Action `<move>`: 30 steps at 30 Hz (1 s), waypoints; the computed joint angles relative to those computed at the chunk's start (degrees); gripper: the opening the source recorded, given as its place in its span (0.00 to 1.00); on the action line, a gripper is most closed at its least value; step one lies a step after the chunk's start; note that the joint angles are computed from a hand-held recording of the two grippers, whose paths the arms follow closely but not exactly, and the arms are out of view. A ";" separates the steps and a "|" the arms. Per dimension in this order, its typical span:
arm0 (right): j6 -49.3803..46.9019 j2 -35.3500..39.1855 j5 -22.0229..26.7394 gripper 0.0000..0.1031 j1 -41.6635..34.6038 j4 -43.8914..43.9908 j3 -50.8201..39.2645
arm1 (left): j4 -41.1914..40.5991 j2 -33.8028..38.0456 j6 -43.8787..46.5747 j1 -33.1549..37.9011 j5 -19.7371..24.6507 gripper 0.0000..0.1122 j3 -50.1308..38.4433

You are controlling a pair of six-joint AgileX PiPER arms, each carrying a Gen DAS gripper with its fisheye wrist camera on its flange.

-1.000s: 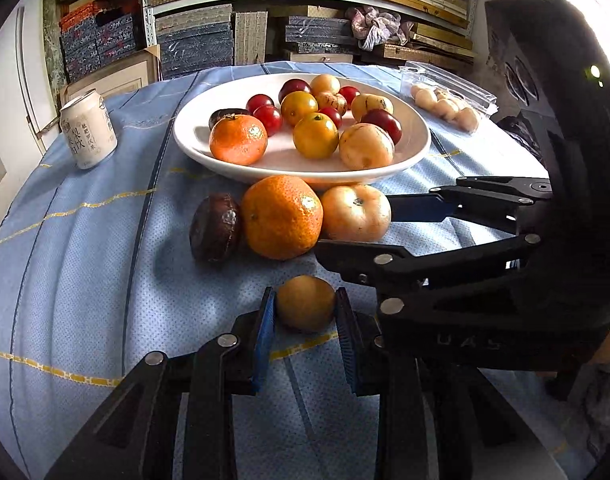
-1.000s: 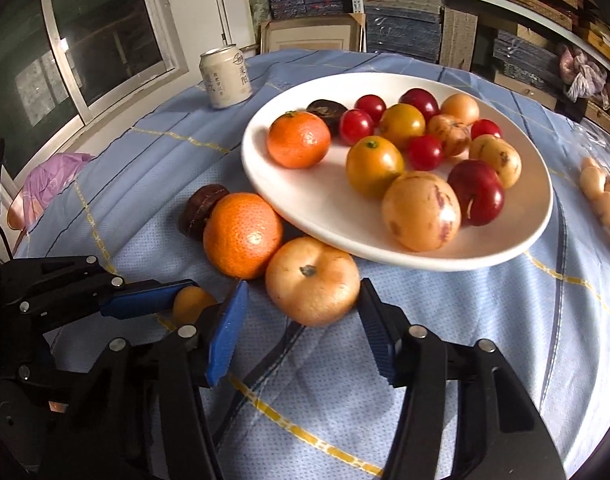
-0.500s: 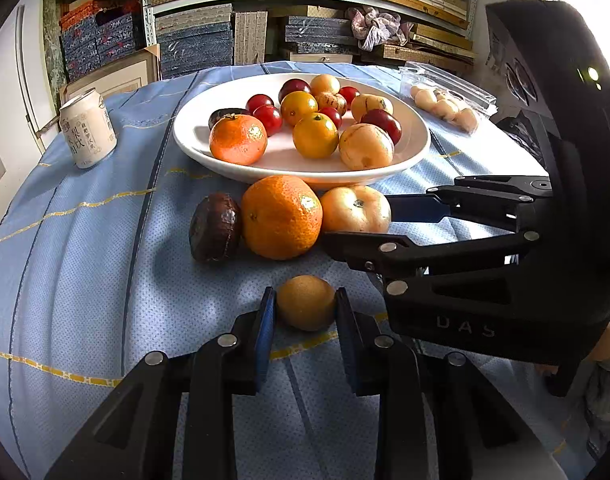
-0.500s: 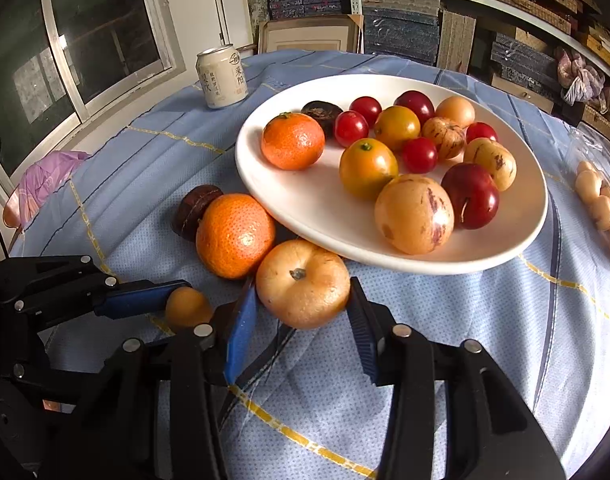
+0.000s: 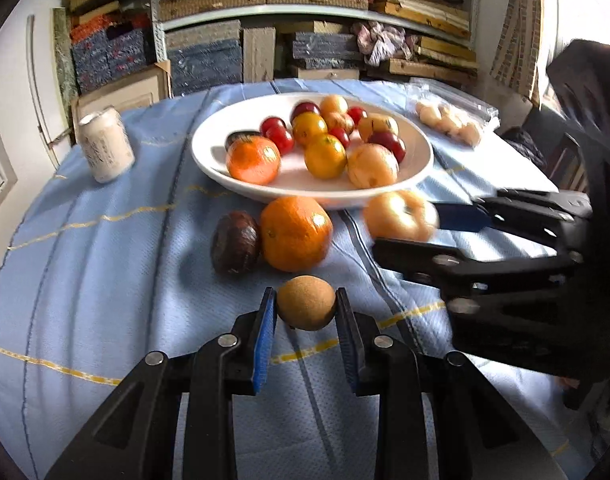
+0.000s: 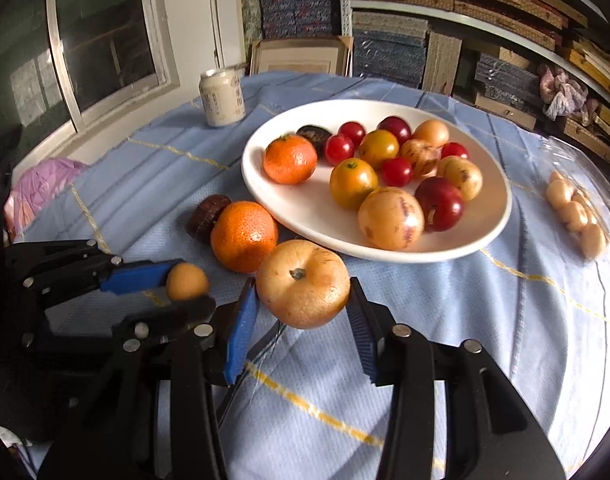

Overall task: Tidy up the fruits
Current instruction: 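Carry both fruits over the white plate and open both tools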

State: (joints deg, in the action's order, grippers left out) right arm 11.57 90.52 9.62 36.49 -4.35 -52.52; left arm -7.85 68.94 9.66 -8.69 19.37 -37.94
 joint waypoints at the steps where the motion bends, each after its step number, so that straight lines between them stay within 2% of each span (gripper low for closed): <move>1: -0.93 -1.82 -0.51 0.42 -0.58 1.20 1.35 | -0.65 -0.61 0.45 0.60 0.26 0.26 -0.29; 4: -12.24 -7.75 -0.79 0.42 -4.04 12.92 4.31 | -6.72 -1.34 6.54 4.39 2.96 0.26 -3.27; 8: -21.49 -11.63 1.30 0.42 -9.55 21.52 2.50 | -3.27 3.06 4.47 7.18 7.45 0.26 -12.93; 12: -34.80 -8.47 4.82 0.42 -13.85 34.73 -4.01 | -0.68 11.34 1.18 8.35 10.97 0.26 -25.45; 14: -37.18 -4.11 6.29 0.42 -13.99 37.05 -7.98 | 0.53 16.35 -0.42 7.89 12.58 0.26 -31.37; 17: -35.68 4.50 8.22 0.42 -13.08 35.50 -15.78 | 4.07 24.51 -4.47 6.52 14.37 0.26 -39.48; 21: -27.73 13.90 10.71 0.42 -11.85 26.70 -26.06 | 4.30 32.68 -5.84 5.97 16.53 0.26 -47.02; 28: -21.20 20.03 12.40 0.43 -11.20 19.91 -32.23 | 4.50 36.35 -6.50 6.18 15.43 0.27 -48.49; 29: -20.71 19.59 11.41 0.44 -11.22 19.64 -31.43 | 5.07 36.20 -7.07 6.02 15.37 0.32 -48.38; 30: -20.98 18.71 10.31 0.51 -11.32 20.34 -30.20 | 5.69 35.46 -7.51 5.97 15.00 0.37 -47.66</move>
State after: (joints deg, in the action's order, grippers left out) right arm -9.42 109.23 19.94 25.17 15.99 -82.73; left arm -2.16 104.40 2.15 -2.72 34.37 -85.61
